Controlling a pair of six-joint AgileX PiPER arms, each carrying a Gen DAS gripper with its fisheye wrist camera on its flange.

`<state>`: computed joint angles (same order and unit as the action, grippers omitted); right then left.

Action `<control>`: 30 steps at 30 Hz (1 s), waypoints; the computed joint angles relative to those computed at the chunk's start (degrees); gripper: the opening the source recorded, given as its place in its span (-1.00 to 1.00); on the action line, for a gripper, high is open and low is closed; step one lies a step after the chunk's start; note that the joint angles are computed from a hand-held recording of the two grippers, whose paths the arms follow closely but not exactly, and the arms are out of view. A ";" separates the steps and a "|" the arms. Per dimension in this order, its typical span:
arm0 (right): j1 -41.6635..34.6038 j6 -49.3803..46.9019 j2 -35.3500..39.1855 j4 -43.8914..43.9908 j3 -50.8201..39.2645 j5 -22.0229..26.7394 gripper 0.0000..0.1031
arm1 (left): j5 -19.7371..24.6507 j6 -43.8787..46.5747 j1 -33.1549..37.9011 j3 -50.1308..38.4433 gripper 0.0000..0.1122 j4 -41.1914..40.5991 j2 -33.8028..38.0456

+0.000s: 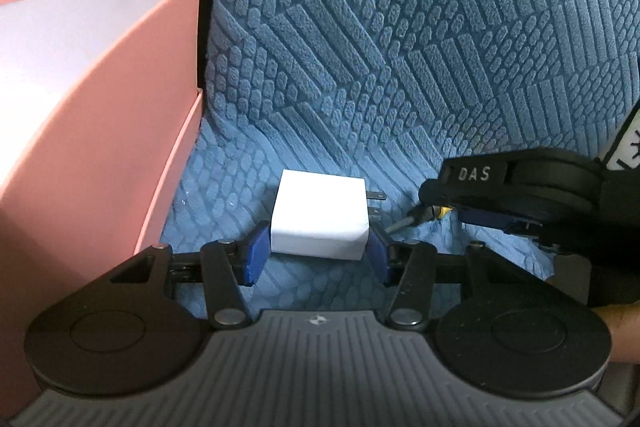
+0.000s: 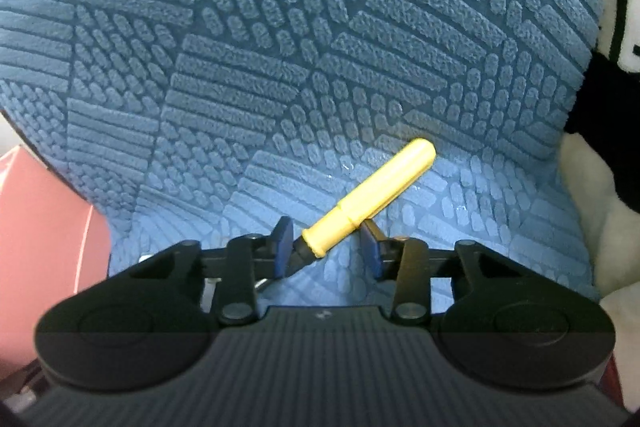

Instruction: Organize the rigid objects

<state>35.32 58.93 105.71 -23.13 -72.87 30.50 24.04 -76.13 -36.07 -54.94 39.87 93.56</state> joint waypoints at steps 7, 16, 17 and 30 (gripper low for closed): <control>-2.01 -6.18 -4.70 4.35 0.55 3.69 -0.89 | 0.43 3.22 0.34 -0.42 0.02 -2.99 -0.40; -4.99 -9.76 -8.55 10.95 3.07 1.46 -0.83 | 0.98 6.62 0.64 -0.97 0.02 -6.26 -0.24; -4.96 -9.47 -9.77 11.88 4.80 0.50 -0.82 | 1.09 6.55 0.61 -1.04 0.02 -6.22 -0.20; 0.35 0.91 -2.51 2.99 0.44 4.72 -0.09 | 1.24 2.36 -0.28 -0.15 0.02 -1.26 -0.22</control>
